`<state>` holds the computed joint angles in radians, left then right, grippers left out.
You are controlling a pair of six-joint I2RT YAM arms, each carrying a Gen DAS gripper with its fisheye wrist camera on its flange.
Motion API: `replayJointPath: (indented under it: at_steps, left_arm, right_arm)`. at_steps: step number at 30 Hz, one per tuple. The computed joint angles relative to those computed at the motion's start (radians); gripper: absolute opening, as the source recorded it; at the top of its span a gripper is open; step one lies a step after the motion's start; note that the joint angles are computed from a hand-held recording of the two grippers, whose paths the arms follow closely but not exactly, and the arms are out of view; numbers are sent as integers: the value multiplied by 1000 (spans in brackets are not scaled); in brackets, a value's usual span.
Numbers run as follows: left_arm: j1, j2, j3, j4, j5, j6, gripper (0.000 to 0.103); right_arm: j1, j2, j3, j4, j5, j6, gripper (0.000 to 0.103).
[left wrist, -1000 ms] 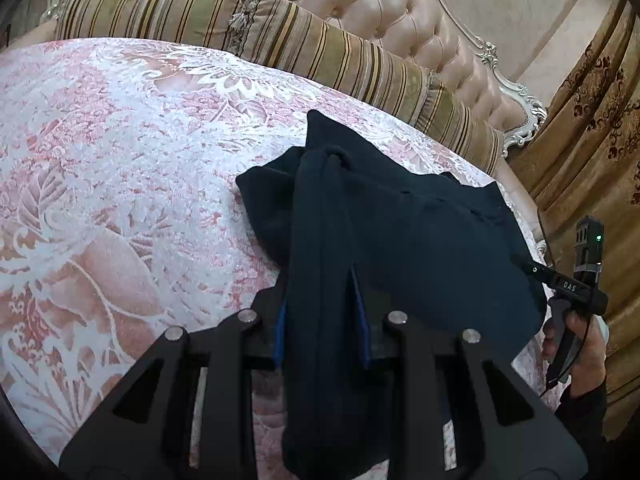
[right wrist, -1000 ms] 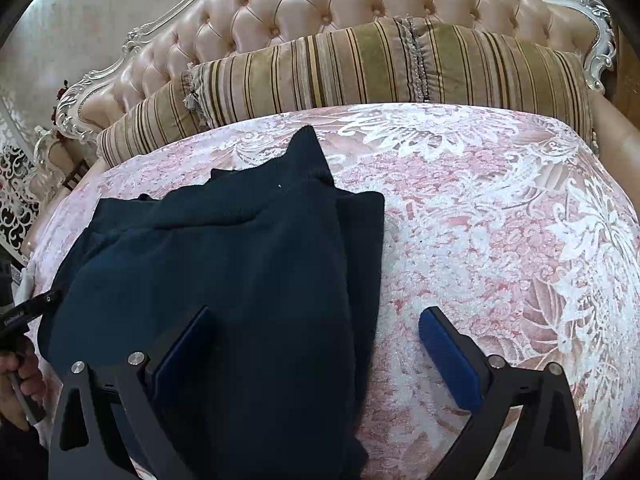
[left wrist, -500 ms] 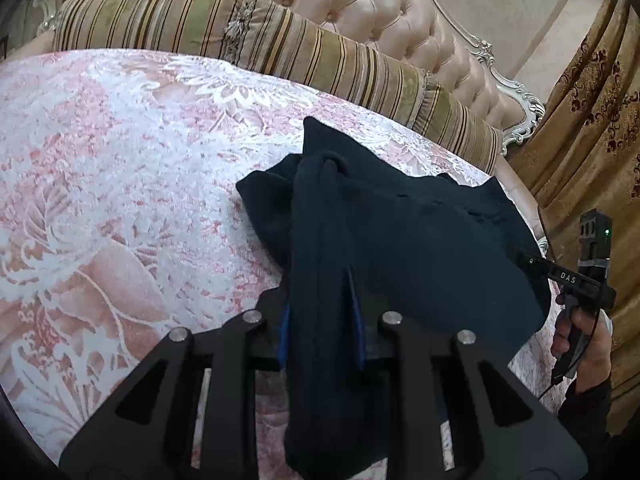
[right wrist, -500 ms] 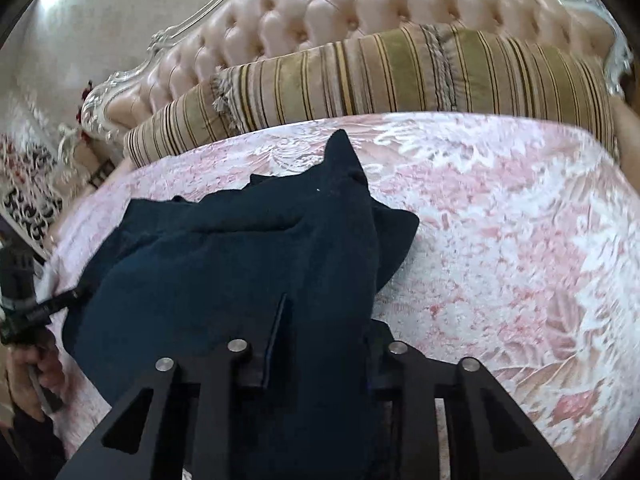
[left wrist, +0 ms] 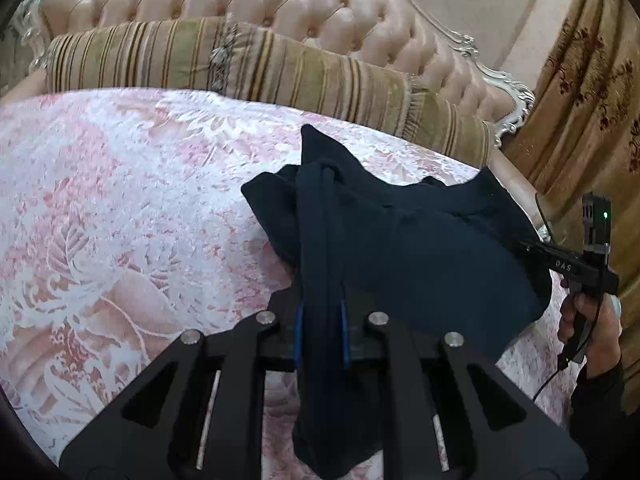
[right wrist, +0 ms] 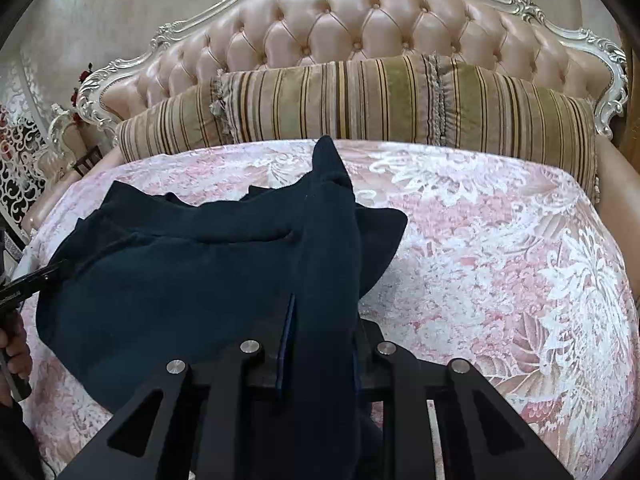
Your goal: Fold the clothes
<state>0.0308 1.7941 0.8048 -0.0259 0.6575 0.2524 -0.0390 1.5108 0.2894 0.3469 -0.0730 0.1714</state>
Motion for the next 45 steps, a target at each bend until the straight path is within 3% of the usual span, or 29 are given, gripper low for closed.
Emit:
replayJointPath:
  at_steps: [5,7,8,12,14,18,23,24,25,28,30,31,32,33,36,39,45]
  left_arm:
    - [9,34,5,36,-2,-29,36]
    - [11,25,-5,66,-14,-51,56]
    - [13,28,-5,74,-15,-61,59]
    - [15,83,30,55,2,-80,59]
    - [5,102,35,55,11,-80,59]
    - [-12,113,29,76,14,-95,59]
    - [-17,111,19,89,18,-89,59]
    - [-15,116,26,82,24,-85,57]
    - [-16,121,33,66,31,-79,44]
    - [-16,131,47,32,43,-64,34]
    - [-14,130,48,25,50,-74,32]
    - [-14,125,44,25,53,-73,30]
    - [-14,120,41,26,55,-73,28]
    - [-14,112,36,26,58,-72,25]
    - [-12,60,9,21,62,-61,23]
    - [-5,13,1,-9,79,-55,22]
    - [-14,-110,-23,-70,67,-79,21]
  right_arm:
    - [-5,33,6,18,-4,0,23]
    - [-10,49,7,28,-12,2,23]
    - [-16,57,8,31,-20,3,23]
    - [-45,80,10,44,-63,10,24]
    - [-64,100,13,54,-82,20,33]
    - [-119,147,16,88,-103,33,67]
    - [-119,169,17,116,-115,43,75]
    - [-117,171,18,119,-112,47,77]
    - [-114,171,20,115,-109,46,79]
    - [-96,172,24,112,-83,45,79]
    - [-80,176,23,119,-59,45,79]
    - [-78,179,21,129,-60,46,72]
    - [-86,180,16,144,-91,42,62]
    - [-97,182,11,159,-133,37,39]
    - [-49,138,15,121,-72,31,29]
    - [-49,94,12,87,-76,22,22]
    - [-17,-58,-5,8,-36,4,18]
